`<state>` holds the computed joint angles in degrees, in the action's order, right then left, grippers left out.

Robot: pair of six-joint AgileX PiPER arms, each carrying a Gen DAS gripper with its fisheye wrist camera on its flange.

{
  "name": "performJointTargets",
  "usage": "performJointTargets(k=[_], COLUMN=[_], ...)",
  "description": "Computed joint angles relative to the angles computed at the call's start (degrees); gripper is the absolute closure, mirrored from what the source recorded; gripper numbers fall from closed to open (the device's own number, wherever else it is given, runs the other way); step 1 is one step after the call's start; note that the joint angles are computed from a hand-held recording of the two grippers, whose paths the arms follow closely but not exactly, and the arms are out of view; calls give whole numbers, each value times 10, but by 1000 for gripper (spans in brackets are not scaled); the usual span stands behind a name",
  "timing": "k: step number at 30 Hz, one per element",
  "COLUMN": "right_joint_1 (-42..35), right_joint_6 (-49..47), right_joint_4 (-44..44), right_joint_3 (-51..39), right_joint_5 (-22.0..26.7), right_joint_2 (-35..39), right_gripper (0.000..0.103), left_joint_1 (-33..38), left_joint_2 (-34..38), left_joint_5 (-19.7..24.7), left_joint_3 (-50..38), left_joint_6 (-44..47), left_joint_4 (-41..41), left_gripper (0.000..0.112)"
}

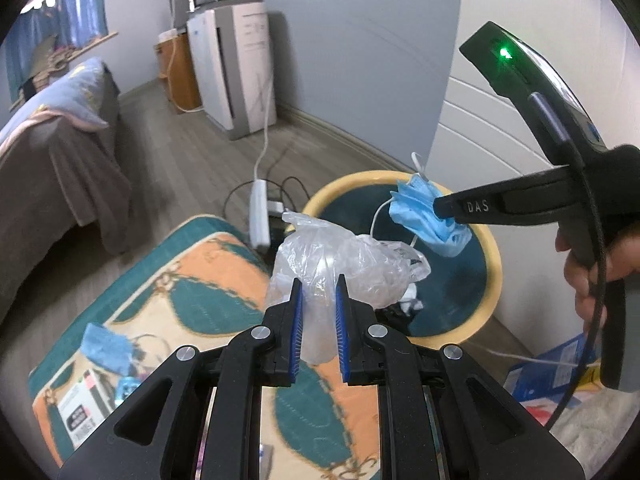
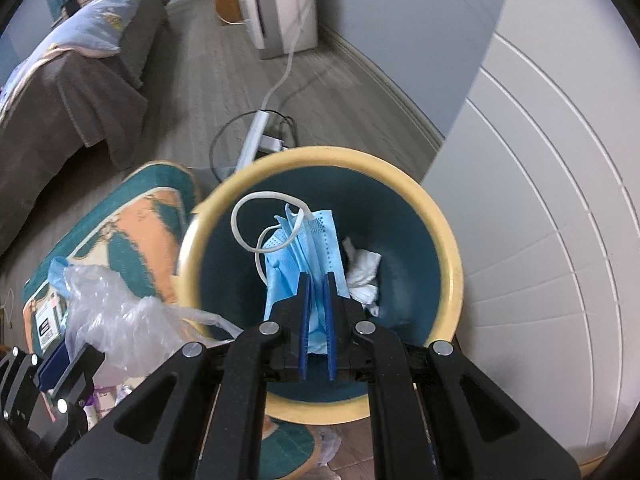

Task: Collect trash
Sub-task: 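Carry the plastic bag and mask into the wastebasket and open both grippers, then move both open grippers back over the remaining trash on the cushion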

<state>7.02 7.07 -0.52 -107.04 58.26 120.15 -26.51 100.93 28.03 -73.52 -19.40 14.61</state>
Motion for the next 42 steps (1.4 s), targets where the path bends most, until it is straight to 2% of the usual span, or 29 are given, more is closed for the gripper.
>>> performJointTargets(k=[11, 15, 19, 20, 23, 28, 32, 34, 38, 42], right_joint_1=[-32, -36, -44, -43, -39, -32, -23, -19, -10, 3], right_joint_6=[26, 43, 46, 49, 48, 45, 40, 34, 32, 31], right_joint_4=[-9, -20, -11, -11, -10, -9, -7, 1, 8, 10], right_joint_3=[-13, -11, -17, -18, -15, -13, -10, -11, -5, -8], right_joint_5=[3, -1, 2, 2, -1, -7, -14, -17, -32, -35], right_joint_2=[20, 22, 27, 28, 25, 22, 17, 16, 7, 4], right_gripper=[97, 96, 95, 93, 83, 74, 54, 46, 23, 13], left_joint_1=[-38, -39, -42, -43, -41, -37, -30, -25, -10, 16], left_joint_2=[64, 75, 77, 77, 75, 61, 41, 33, 12, -13], left_joint_5=[5, -7, -11, -9, -10, -13, -23, -25, -25, -26], left_joint_3=[-47, -53, -52, -52, -50, -38, -19, -13, 5, 27], left_joint_6=[-20, 3, 19, 16, 13, 2, -26, -34, -56, -66], left_joint_4=[6, -12, -20, -15, -10, 5, 30, 37, 55, 55], left_gripper=[96, 96, 92, 86, 68, 61, 46, 42, 34, 29])
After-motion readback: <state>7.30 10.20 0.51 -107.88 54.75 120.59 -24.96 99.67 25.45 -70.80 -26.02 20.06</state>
